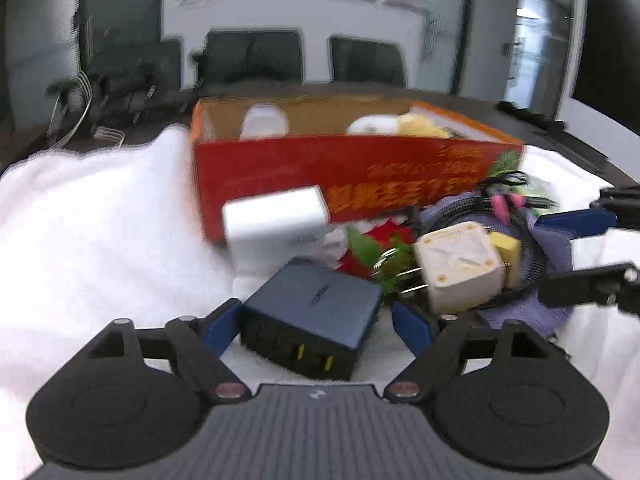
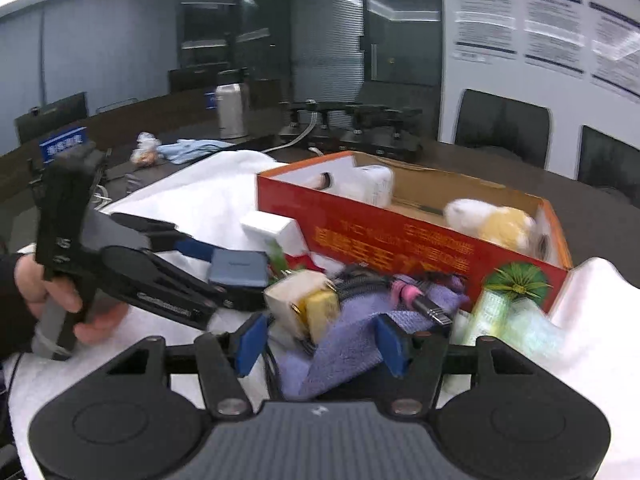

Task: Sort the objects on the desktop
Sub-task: 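Grasp the black multi-port charger with the left tool while the right tool grasps the white cube charger, then lift both chargers and carry them over the cardboard box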

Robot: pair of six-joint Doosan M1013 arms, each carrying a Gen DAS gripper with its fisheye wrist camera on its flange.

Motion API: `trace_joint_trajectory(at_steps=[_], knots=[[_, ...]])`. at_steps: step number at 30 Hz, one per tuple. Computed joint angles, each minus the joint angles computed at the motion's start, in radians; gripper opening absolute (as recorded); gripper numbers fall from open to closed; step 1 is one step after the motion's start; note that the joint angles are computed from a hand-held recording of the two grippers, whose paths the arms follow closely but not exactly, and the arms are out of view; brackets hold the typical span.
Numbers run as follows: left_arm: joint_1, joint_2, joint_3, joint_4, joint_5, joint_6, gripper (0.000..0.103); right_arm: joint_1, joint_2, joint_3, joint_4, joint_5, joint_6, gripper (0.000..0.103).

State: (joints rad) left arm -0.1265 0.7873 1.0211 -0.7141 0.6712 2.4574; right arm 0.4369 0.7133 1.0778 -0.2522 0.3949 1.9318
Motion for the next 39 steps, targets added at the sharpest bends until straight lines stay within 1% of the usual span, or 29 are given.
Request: trace_joint_trajectory(at_steps=[1,2,4,5,6,9,10,12,13,14,16,17,19,21,22,23,25,27,29,30,31,32,34,35,36,37,39], knots=[[-0.002,-0.004,0.002,0.017,-0.001,-0.014,0.072,-0.001,0.009,-0.016,0.005,0.014,-0.008,0.053],[-0.002,-0.013,0.017,0.017,-0.014,0.005,0.072,0.002,0.017,-0.032,-0.025,0.032,0.007,0.047],[-0.004,-0.039,0.06,0.023,-0.052,0.033,0.071,0.005,0.016,-0.035,-0.048,0.026,-0.018,0.046],[-0.005,-0.052,0.082,0.026,-0.072,0.032,0.07,0.004,0.012,-0.031,-0.024,0.015,-0.057,0.046],[-0.004,-0.067,0.105,0.02,-0.09,0.031,0.066,0.001,0.007,-0.028,0.024,0.011,-0.117,0.046],[0.004,-0.106,0.159,-0.024,-0.128,0.014,0.063,0.0,-0.006,-0.017,0.086,-0.01,-0.226,0.046],[0.009,-0.115,0.174,-0.066,-0.136,0.035,0.063,-0.001,-0.001,-0.031,0.105,0.006,-0.26,0.046],[0.011,-0.13,0.192,-0.084,-0.15,0.032,0.063,-0.005,0.03,-0.089,0.172,0.081,-0.331,0.047],[0.012,-0.137,0.201,-0.094,-0.156,0.037,0.063,-0.009,0.047,-0.115,0.203,0.101,-0.365,0.047],[0.012,-0.141,0.205,-0.102,-0.156,0.043,0.063,-0.01,0.064,-0.137,0.202,0.118,-0.374,0.051],[0.016,-0.148,0.208,-0.122,-0.149,0.051,0.061,-0.006,0.097,-0.184,0.143,0.15,-0.338,0.054],[0.016,-0.152,0.209,-0.125,-0.147,0.05,0.061,-0.006,0.105,-0.193,0.127,0.149,-0.332,0.055],[0.017,-0.161,0.216,-0.15,-0.156,0.075,0.061,-0.005,0.115,-0.207,0.099,0.147,-0.311,0.053],[0.021,-0.167,0.222,-0.183,-0.157,0.112,0.06,-0.007,0.119,-0.219,0.118,0.157,-0.339,0.053],[0.021,-0.168,0.223,-0.187,-0.157,0.12,0.059,-0.008,0.123,-0.228,0.113,0.173,-0.36,0.056],[0.022,-0.166,0.22,-0.184,-0.149,0.122,0.059,-0.011,0.128,-0.242,0.124,0.195,-0.397,0.068],[0.023,-0.162,0.221,-0.174,-0.137,0.116,0.059,-0.02,0.139,-0.261,0.139,0.208,-0.422,0.079],[0.019,-0.159,0.229,-0.133,-0.135,0.093,0.059,-0.038,0.149,-0.281,0.288,0.231,-0.549,0.071],[0.019,-0.158,0.239,-0.115,-0.122,0.092,0.059,-0.049,0.155,-0.29,0.42,0.252,-0.651,0.051],[0.02,-0.158,0.247,-0.119,-0.118,0.102,0.06,-0.048,0.153,-0.286,0.434,0.249,-0.672,0.051],[0.021,-0.166,0.27,-0.166,-0.141,0.164,0.06,-0.04,0.148,-0.272,0.398,0.231,-0.661,0.05],[0.021,-0.169,0.277,-0.175,-0.147,0.19,0.06,-0.031,0.143,-0.261,0.359,0.217,-0.648,0.049],[0.024,-0.17,0.274,-0.161,-0.129,0.191,0.065,-0.013,0.129,-0.237,0.264,0.199,-0.605,0.049],[0.025,-0.169,0.268,-0.147,-0.114,0.188,0.076,-0.004,0.122,-0.226,0.207,0.189,-0.553,0.048],[0.023,-0.17,0.267,-0.126,-0.122,0.173,0.078,0.003,0.111,-0.213,0.162,0.179,-0.507,0.048],[0.02,-0.172,0.269,-0.097,-0.136,0.154,0.078,0.008,0.093,-0.187,0.131,0.162,-0.467,0.048],[0.02,-0.171,0.262,-0.067,-0.13,0.152,0.078,0.013,0.052,-0.128,0.122,0.114,-0.443,0.048]])
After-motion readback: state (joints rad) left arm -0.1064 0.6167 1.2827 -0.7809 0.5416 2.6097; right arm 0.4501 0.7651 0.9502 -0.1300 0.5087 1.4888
